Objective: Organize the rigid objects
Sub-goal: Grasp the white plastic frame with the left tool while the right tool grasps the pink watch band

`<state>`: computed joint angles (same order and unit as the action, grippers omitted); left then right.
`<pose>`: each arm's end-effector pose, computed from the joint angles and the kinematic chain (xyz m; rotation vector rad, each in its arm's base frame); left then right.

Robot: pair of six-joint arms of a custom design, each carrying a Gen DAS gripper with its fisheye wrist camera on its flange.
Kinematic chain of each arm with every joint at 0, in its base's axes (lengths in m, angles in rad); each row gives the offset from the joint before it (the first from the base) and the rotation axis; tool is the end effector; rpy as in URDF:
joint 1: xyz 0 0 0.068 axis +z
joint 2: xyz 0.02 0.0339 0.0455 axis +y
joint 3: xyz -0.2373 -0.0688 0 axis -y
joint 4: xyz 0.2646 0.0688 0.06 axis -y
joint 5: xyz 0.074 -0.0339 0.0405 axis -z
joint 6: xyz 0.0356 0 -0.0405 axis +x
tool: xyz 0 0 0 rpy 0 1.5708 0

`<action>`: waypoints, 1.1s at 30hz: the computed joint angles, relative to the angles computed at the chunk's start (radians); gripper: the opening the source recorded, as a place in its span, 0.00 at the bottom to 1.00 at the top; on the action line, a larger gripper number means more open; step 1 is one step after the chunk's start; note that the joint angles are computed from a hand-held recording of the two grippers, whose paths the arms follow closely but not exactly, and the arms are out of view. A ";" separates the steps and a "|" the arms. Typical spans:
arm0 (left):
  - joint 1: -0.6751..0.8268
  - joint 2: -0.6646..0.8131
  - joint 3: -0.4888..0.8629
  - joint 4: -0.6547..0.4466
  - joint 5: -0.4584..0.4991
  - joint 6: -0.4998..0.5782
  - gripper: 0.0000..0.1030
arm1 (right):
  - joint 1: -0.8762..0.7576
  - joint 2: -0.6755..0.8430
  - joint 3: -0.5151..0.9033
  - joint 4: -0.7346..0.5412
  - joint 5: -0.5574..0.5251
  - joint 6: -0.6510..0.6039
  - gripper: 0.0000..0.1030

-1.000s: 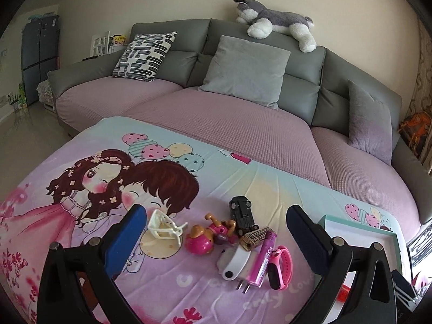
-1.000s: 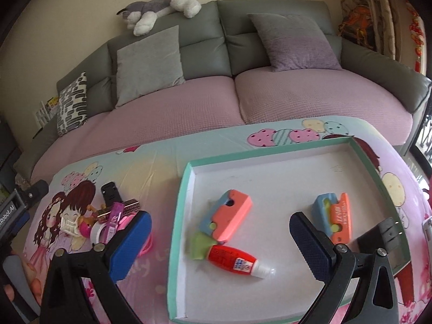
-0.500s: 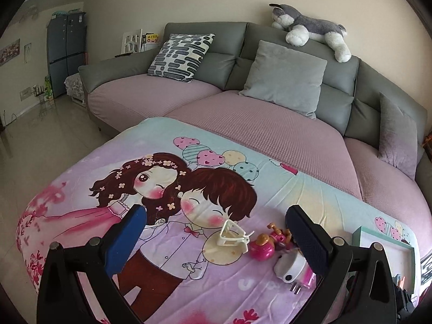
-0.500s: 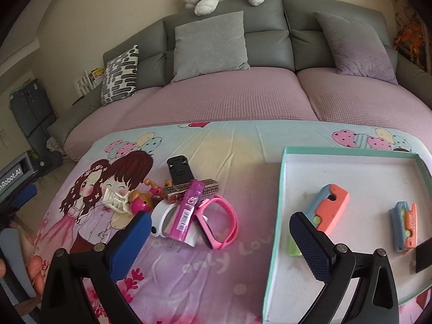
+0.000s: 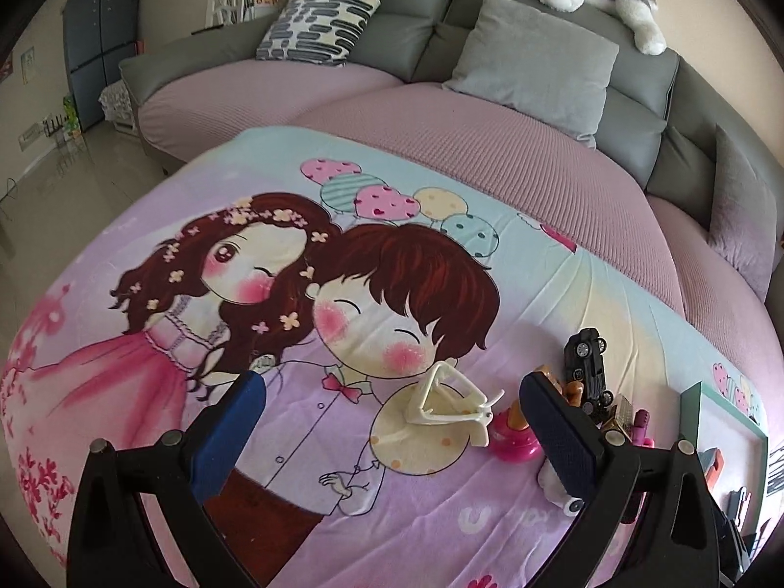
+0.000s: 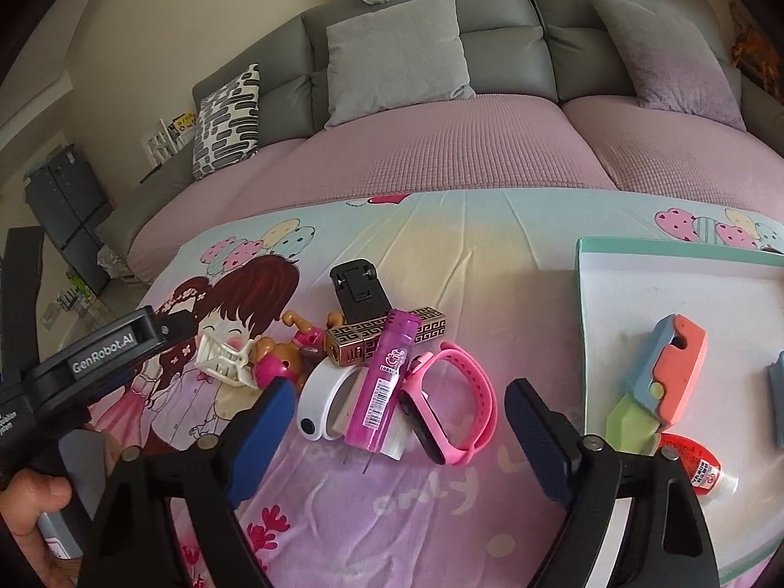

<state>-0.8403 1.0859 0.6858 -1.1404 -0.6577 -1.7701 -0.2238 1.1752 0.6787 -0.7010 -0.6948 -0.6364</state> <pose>0.1360 -0.1192 0.1735 -1.1292 2.2225 0.1868 0.2262 -0.0281 0.1648 -0.6672 2.3685 0.6146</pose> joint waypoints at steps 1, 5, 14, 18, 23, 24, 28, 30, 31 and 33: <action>0.015 -0.008 -0.013 0.026 0.007 0.021 1.00 | 0.007 0.001 -0.003 0.009 0.006 0.007 0.82; 0.064 -0.021 -0.060 0.126 0.033 0.106 1.00 | 0.023 0.016 -0.008 0.035 0.025 0.031 0.70; 0.124 0.010 -0.105 0.242 0.083 0.222 1.00 | 0.024 0.088 0.006 0.073 0.064 0.080 0.47; 0.135 0.022 -0.115 0.278 0.095 0.254 0.99 | 0.031 0.094 0.005 0.070 0.066 0.074 0.42; 0.137 0.008 -0.134 0.308 0.109 0.257 0.79 | 0.005 0.144 0.033 0.035 0.022 0.055 0.37; 0.138 0.008 -0.136 0.313 0.114 0.259 0.77 | -0.003 0.161 0.044 0.022 0.008 0.050 0.35; 0.136 -0.005 -0.144 0.336 0.116 0.265 0.52 | -0.017 0.200 0.064 -0.006 -0.026 0.037 0.33; 0.133 0.003 -0.137 0.331 0.113 0.262 0.48 | -0.020 0.212 0.070 -0.014 -0.037 0.030 0.33; 0.132 0.003 -0.137 0.332 0.113 0.264 0.48 | -0.019 0.215 0.070 -0.014 -0.041 0.033 0.33; 0.130 -0.003 -0.139 0.329 0.111 0.258 0.48 | -0.017 0.225 0.074 -0.015 -0.051 0.040 0.33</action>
